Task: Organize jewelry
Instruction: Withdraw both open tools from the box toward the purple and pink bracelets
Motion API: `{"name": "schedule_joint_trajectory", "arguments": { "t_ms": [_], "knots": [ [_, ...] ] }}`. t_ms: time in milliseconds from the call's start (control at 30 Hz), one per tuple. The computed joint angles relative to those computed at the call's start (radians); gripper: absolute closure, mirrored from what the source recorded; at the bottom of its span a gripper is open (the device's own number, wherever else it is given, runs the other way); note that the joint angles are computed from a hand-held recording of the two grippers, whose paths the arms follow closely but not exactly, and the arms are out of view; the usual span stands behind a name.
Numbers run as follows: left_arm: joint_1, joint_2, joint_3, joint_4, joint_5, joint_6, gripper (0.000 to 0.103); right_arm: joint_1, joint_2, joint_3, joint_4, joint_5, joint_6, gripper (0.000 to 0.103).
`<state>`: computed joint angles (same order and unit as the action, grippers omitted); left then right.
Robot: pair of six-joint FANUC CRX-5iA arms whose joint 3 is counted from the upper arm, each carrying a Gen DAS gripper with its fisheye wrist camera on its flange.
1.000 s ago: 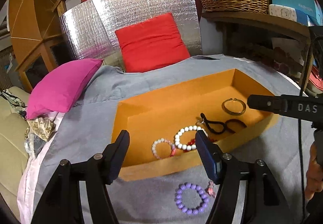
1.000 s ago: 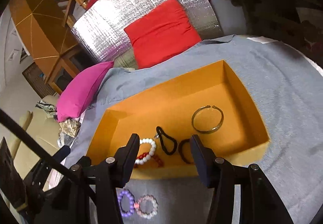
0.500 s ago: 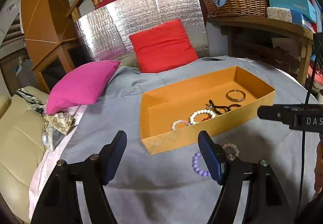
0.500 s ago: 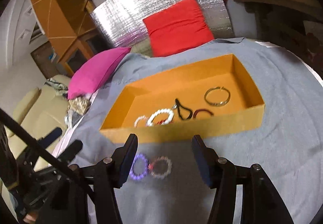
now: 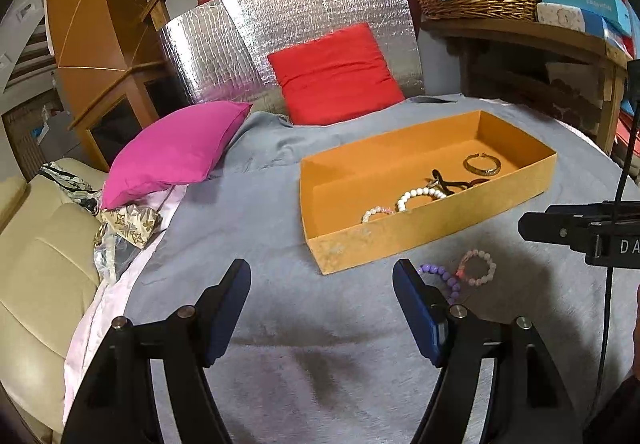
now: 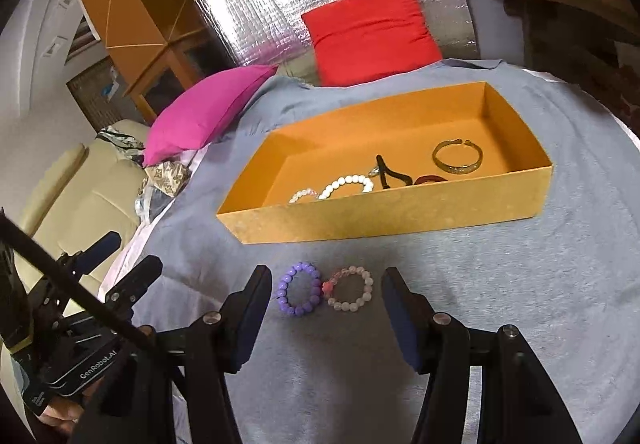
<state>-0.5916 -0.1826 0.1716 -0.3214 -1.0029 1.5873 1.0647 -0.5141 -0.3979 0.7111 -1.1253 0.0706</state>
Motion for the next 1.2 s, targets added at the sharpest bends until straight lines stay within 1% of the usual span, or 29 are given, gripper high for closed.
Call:
{"name": "schedule_joint_trajectory", "arguments": {
  "t_ms": [267,367,433,500,667,800,967,1100,1200],
  "knots": [
    [0.017,0.012,-0.007,0.017,-0.014,-0.02,0.029,-0.021,0.023,0.019,-0.044,0.003,0.036,0.042],
    [0.043,0.019,-0.016,0.067,-0.023,-0.048,0.029,-0.024,0.028,0.023,-0.056,0.0,0.054,0.041],
    [0.069,0.03,-0.026,0.115,-0.037,-0.073,0.029,-0.028,0.032,0.028,-0.069,-0.005,0.066,0.04],
    [0.094,0.049,-0.029,0.156,-0.068,-0.096,0.029,-0.035,0.035,0.031,-0.083,-0.011,0.078,0.04],
    [0.119,0.094,-0.017,0.184,-0.134,-0.101,0.029,-0.066,0.044,0.043,-0.144,-0.032,0.125,0.04],
    [0.129,0.107,-0.017,0.211,-0.146,-0.093,0.029,-0.086,0.062,0.055,-0.19,-0.044,0.166,0.04],
    [0.115,0.126,0.003,0.19,-0.16,-0.084,0.029,-0.096,0.099,0.08,-0.247,-0.064,0.235,0.04],
    [0.105,0.134,0.012,0.187,-0.165,-0.084,0.029,-0.093,0.113,0.085,-0.258,-0.067,0.255,0.04],
    [0.098,0.142,0.022,0.178,-0.173,-0.081,0.029,-0.088,0.127,0.083,-0.243,-0.067,0.263,0.04]
  ]
}}
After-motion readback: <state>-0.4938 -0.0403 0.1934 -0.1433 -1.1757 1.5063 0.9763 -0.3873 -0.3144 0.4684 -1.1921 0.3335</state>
